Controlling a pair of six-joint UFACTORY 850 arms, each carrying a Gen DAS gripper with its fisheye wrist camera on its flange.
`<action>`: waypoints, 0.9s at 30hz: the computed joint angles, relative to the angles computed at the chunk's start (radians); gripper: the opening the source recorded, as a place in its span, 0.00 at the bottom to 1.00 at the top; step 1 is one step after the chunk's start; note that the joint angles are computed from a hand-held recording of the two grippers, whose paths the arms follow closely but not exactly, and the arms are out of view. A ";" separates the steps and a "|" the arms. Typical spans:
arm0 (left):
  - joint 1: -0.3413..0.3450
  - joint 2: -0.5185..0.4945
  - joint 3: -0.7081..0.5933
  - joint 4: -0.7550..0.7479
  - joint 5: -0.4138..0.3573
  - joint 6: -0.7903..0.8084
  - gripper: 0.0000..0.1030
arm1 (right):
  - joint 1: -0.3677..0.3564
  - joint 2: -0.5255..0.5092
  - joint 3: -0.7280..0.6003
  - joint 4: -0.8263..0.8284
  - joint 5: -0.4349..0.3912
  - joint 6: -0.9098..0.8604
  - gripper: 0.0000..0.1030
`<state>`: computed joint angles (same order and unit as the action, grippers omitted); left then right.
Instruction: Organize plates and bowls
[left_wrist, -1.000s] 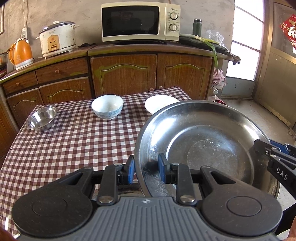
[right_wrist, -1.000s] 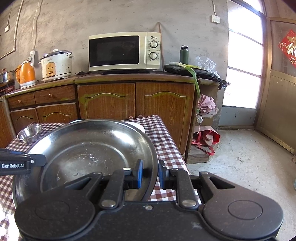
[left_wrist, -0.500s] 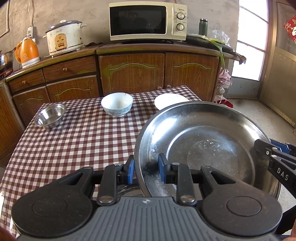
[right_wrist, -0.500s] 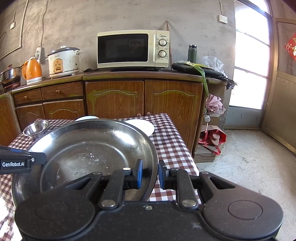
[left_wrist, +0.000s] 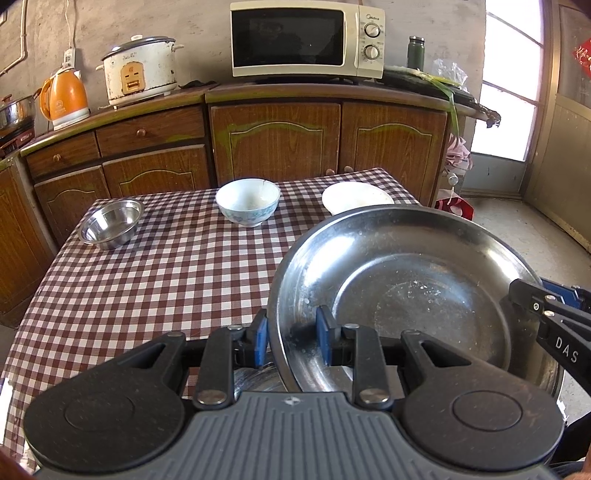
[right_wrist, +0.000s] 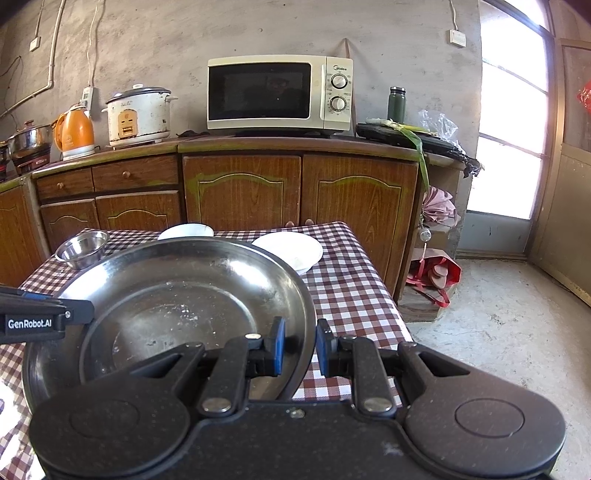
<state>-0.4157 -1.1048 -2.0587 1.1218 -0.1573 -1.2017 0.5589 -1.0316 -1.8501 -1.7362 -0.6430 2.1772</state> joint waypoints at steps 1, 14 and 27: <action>0.001 0.002 0.004 0.013 0.000 -0.014 0.27 | 0.001 -0.001 -0.002 0.001 0.000 -0.002 0.23; 0.003 0.021 0.045 0.131 -0.015 -0.136 0.28 | 0.014 -0.025 -0.033 0.020 0.017 -0.037 0.23; 0.010 0.039 0.082 0.200 -0.039 -0.213 0.28 | 0.026 -0.060 -0.083 0.047 0.046 -0.081 0.24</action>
